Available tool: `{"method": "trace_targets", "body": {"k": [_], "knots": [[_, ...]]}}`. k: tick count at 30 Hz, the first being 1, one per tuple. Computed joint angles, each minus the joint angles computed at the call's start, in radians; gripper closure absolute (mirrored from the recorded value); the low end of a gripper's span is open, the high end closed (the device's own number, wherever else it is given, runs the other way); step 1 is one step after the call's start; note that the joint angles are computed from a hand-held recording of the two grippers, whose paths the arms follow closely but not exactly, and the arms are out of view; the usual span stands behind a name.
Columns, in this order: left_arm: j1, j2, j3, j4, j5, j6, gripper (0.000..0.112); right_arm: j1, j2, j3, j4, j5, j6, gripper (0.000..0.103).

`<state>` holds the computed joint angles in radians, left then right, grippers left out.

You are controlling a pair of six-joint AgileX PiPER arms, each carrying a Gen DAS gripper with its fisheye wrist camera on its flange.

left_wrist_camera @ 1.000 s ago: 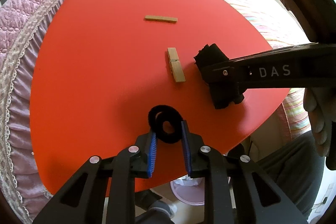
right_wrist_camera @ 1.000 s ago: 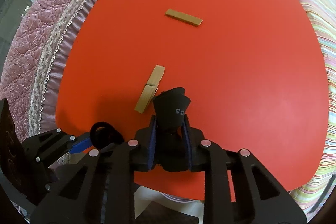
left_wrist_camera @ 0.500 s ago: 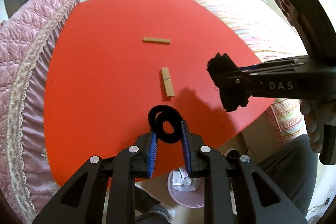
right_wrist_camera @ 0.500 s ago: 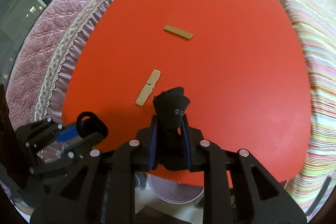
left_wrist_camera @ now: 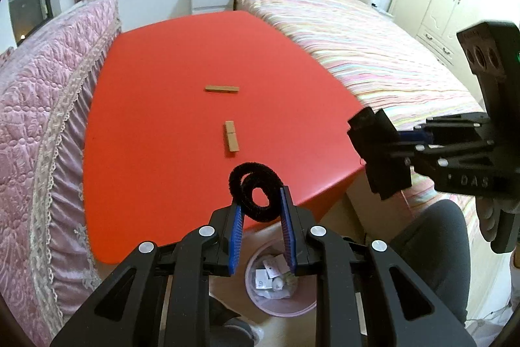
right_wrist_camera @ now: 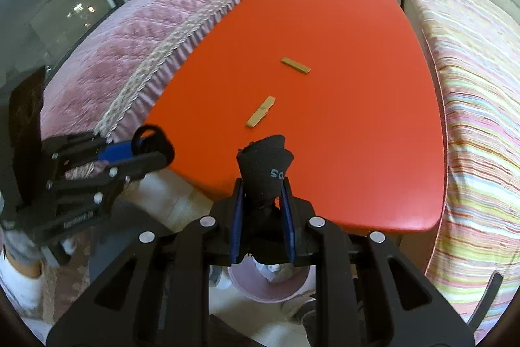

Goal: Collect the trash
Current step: 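Carry the black ring and black fabric to the wastebasket and release both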

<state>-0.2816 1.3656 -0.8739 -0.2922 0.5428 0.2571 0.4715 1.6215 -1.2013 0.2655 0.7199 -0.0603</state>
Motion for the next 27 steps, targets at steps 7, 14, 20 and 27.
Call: {"method": "trace_targets", "body": {"k": [7,14,20,27], "knots": [[-0.037,-0.074,0.073,-0.018,0.010,0.008,0.091,0.026,-0.137,0.178,0.043,-0.033,-0.026,0.082],[-0.091,-0.138,0.171,-0.018,0.000,-0.028,0.091,0.043,-0.204,0.319,0.103,-0.062,-0.056,0.082],[-0.118,-0.132,0.222,-0.058,-0.016,-0.001,0.091,0.065,-0.208,0.379,0.149,-0.091,-0.075,0.082],[-0.127,-0.118,0.221,-0.070,-0.015,0.011,0.091,0.060,-0.201,0.384,0.177,-0.089,-0.101,0.082]]}}
